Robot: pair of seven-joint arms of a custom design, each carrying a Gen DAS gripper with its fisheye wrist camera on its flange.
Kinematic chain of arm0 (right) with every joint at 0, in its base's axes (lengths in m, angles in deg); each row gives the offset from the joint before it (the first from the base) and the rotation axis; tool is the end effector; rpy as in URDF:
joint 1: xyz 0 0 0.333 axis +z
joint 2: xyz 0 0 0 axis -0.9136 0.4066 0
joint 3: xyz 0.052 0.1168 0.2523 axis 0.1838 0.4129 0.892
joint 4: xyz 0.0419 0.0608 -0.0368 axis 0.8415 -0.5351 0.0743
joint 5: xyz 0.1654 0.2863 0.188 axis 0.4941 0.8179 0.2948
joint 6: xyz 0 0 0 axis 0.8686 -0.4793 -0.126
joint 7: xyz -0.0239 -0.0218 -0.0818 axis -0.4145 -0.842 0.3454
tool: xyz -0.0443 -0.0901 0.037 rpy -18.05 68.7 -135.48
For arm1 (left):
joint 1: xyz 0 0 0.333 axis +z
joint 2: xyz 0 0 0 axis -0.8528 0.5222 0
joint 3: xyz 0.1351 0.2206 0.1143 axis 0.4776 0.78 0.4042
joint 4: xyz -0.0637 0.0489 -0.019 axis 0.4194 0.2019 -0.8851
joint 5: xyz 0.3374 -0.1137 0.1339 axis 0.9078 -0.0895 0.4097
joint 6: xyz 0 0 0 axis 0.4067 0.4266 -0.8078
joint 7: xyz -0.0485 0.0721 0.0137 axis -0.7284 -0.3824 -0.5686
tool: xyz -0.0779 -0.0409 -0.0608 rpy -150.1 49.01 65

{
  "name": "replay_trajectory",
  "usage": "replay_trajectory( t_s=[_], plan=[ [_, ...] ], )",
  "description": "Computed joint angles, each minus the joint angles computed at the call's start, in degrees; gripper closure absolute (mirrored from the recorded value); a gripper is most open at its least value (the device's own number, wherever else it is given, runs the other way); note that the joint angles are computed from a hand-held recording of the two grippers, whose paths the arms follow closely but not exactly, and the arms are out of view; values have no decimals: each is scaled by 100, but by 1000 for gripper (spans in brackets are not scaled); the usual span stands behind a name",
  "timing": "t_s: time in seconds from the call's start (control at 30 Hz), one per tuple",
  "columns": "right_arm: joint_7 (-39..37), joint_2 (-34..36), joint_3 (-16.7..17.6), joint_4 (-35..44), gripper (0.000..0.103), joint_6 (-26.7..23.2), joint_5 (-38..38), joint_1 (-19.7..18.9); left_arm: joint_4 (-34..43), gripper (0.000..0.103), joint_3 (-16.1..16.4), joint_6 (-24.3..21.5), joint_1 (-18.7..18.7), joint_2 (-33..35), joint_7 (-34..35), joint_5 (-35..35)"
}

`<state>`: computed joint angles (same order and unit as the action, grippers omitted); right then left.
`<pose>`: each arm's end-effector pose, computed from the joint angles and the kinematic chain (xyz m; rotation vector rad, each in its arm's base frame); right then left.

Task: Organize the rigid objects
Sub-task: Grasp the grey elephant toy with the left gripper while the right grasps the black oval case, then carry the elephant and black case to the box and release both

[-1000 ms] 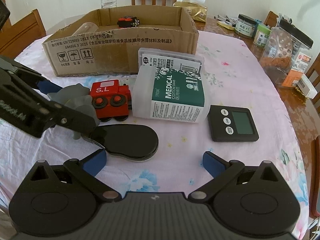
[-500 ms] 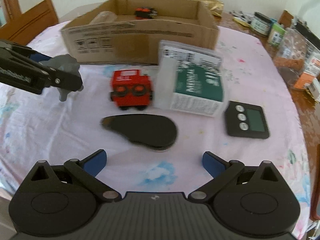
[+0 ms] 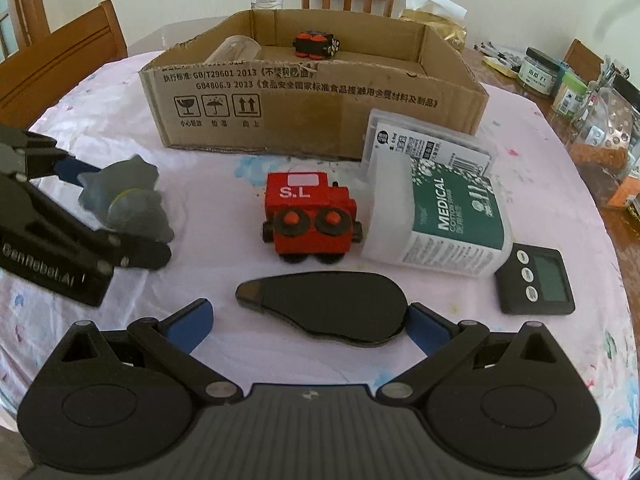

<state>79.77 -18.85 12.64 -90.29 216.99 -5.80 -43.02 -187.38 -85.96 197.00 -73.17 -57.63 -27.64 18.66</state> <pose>0.4857 0.2281 0.3088 -2.2390 1.3142 -0.4392 0.4890 -0.2649 0.3243 -1.6869 2.1624 -0.5967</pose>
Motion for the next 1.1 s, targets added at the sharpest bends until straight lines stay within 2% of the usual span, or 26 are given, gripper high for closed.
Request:
replay_trajectory(
  t_s=[0.07, 0.17, 0.33, 0.47, 0.6, 0.67, 0.87, 1.07, 1.1],
  plan=[
    [255, -11, -208, 4, 0, -39, -213, 173, -43, 4, 37, 97, -13, -3, -49, 134],
    [1130, -52, -771, -52, 0, -30, -949, 621, -26, 2, -1, 89, 42, 22, 125, -1],
    [2332, -8, -1249, -19, 0, 23, -2026, 969, -131, 3, -57, 189, 127, -50, 453, -349],
    [2552, 70, -1193, 46, 0, 108, -2286, 908, -210, 5, -76, 263, 170, -108, 623, -488],
    [2392, 69, -1064, 38, 0, 134, -2176, 776, -230, 10, -92, 360, 166, -114, 779, -621],
    [2428, 66, -1116, 33, 1, 152, -2193, 816, -233, 12, -103, 441, 167, -104, 819, -694],
    [2443, 51, -1205, 32, 9, 186, -2253, 911, -173, 28, -199, 537, 231, -15, 1088, -1173],
    [2598, 9, -1250, 58, 10, 61, -2475, 942, -159, 30, -195, 493, 207, -25, 1190, -1298],
    [2546, -8, -1157, 68, 10, 0, -2447, 857, -153, 30, -221, 457, 222, -32, 1266, -1354]
  ],
)
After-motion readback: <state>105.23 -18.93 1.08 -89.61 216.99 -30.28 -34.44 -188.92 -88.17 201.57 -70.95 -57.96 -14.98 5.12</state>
